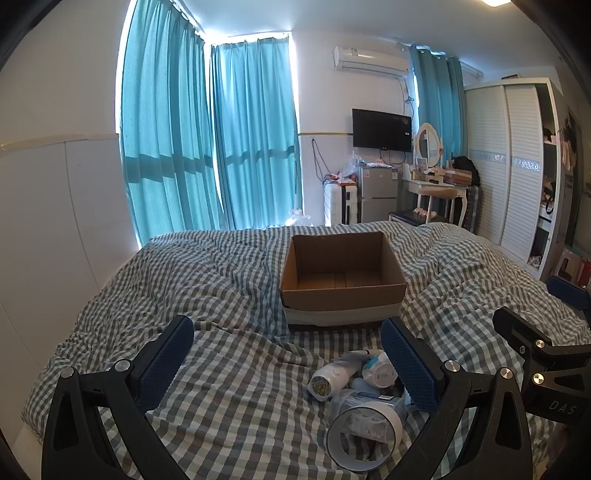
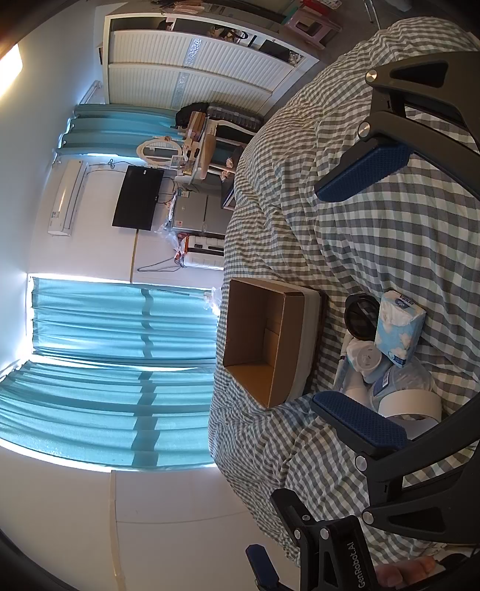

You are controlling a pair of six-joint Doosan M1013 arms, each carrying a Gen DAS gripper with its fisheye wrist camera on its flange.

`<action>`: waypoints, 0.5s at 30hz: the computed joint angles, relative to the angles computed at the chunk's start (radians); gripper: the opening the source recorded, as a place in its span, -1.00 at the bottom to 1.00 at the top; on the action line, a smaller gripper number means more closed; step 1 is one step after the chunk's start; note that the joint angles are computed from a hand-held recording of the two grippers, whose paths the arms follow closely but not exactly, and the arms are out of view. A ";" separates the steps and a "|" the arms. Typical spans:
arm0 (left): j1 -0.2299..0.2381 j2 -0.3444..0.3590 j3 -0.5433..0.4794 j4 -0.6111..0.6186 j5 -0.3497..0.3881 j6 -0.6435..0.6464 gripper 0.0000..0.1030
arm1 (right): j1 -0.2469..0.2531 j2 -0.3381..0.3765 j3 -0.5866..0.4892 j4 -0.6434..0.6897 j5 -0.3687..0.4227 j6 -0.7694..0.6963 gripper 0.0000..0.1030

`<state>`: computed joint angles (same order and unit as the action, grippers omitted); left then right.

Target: Organize objects

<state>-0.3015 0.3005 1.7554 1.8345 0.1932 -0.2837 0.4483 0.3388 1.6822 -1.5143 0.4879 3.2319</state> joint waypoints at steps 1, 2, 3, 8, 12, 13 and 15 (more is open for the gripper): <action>0.000 0.001 -0.001 -0.012 -0.001 0.012 1.00 | 0.000 0.000 0.000 0.000 0.000 0.001 0.99; 0.001 0.001 -0.002 -0.029 -0.001 0.028 1.00 | 0.000 0.001 0.001 -0.003 0.000 0.004 0.99; 0.000 0.002 -0.002 -0.030 0.001 0.030 1.00 | 0.001 0.004 0.003 -0.011 -0.001 0.012 1.00; 0.001 0.002 -0.005 -0.074 -0.002 0.072 1.00 | 0.001 0.005 0.003 -0.012 -0.001 0.013 0.99; 0.001 0.002 -0.004 -0.077 0.001 0.075 1.00 | 0.001 0.007 0.004 -0.016 -0.003 0.017 0.99; 0.002 0.002 -0.006 -0.094 -0.001 0.091 1.00 | 0.001 0.007 0.004 -0.014 -0.004 0.015 0.99; 0.003 0.002 -0.008 -0.108 -0.004 0.104 1.00 | 0.000 0.006 0.006 -0.015 -0.007 0.015 0.99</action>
